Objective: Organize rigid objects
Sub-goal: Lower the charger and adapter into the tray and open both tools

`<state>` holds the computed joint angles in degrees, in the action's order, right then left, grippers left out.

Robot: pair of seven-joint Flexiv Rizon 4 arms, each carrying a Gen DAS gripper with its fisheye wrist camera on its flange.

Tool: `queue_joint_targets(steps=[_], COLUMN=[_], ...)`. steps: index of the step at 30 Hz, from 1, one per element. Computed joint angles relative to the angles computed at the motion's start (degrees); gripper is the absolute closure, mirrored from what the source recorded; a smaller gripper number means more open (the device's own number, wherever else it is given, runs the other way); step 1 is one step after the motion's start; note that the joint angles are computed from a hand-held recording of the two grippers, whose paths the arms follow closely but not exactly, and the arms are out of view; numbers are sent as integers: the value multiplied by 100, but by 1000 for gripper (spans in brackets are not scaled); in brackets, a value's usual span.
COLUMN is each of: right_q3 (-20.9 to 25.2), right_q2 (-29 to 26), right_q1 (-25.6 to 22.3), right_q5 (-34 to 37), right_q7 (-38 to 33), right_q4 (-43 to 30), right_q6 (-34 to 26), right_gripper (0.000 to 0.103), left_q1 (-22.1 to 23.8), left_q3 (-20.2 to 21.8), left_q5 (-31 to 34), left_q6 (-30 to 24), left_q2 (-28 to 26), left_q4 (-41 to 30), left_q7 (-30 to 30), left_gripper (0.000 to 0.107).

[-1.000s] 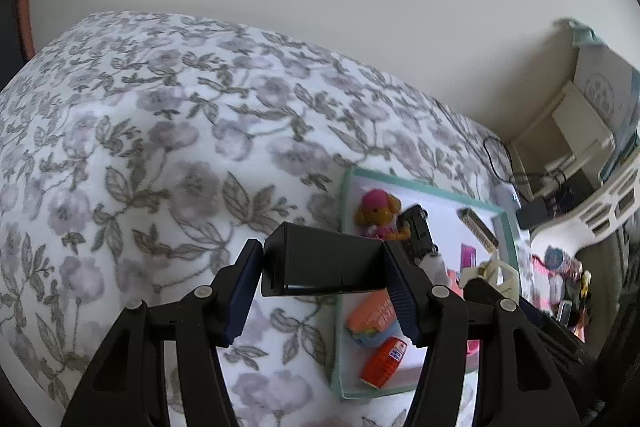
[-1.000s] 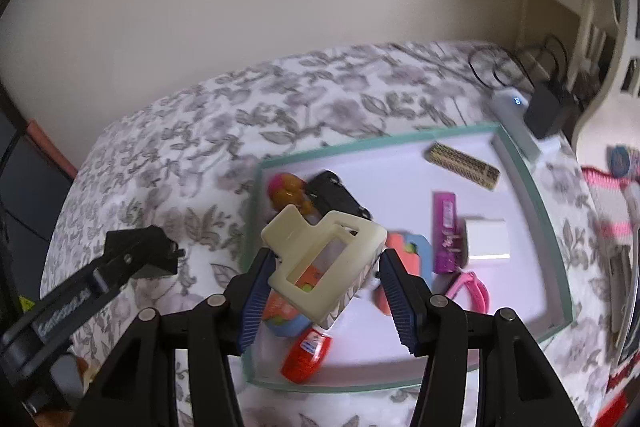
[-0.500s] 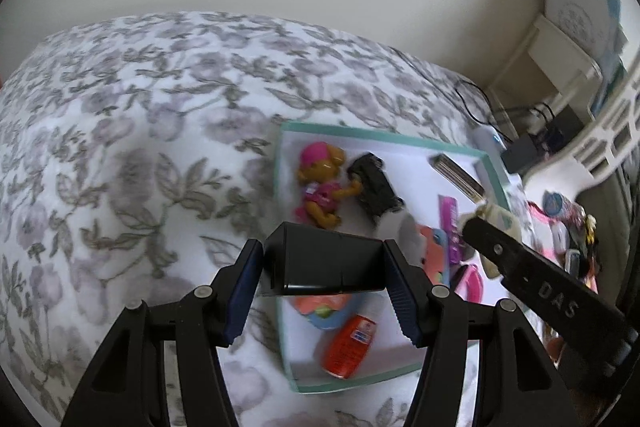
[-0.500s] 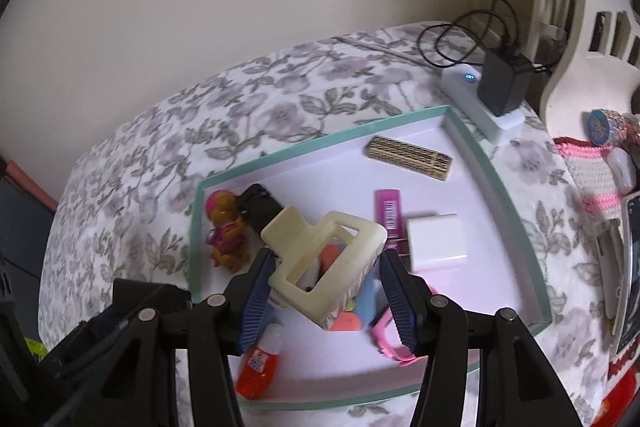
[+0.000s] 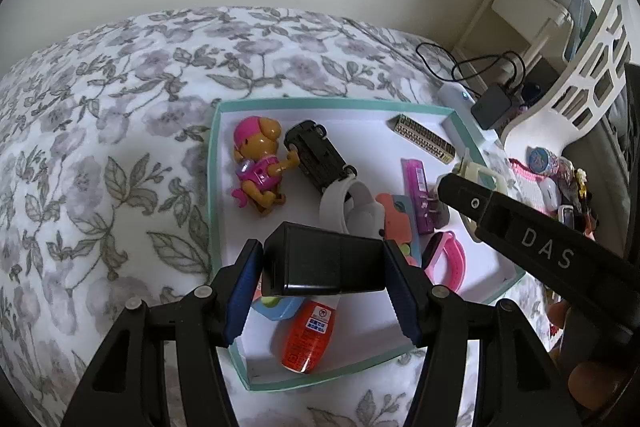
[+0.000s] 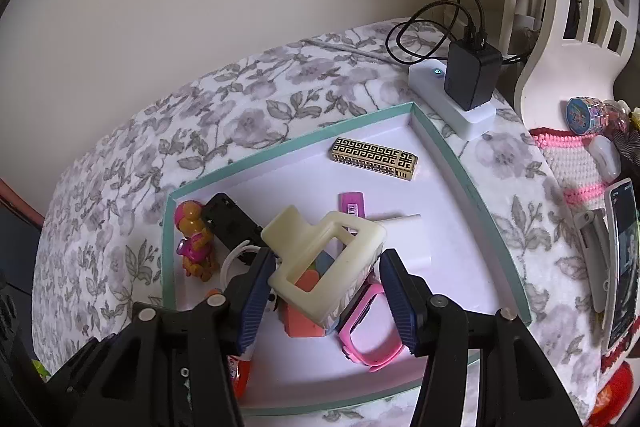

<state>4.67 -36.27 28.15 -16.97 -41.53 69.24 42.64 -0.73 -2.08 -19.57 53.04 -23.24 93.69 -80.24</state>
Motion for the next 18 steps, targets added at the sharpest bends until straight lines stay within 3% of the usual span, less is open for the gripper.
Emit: queue_joint_targets(steps=[18], right_q3=[57], right_q2=[-202], right_q1=[-13], right_q5=[221], right_q7=[-220], right_q4=[-252], right_q6=[-561], right_gripper=[45], left_q1=[-17], left_q3=[63], left_q5=[194], left_q6=[-224], left_q2=[-112], left_q4=[-167], left_q7=[-111], left_gripper=[41])
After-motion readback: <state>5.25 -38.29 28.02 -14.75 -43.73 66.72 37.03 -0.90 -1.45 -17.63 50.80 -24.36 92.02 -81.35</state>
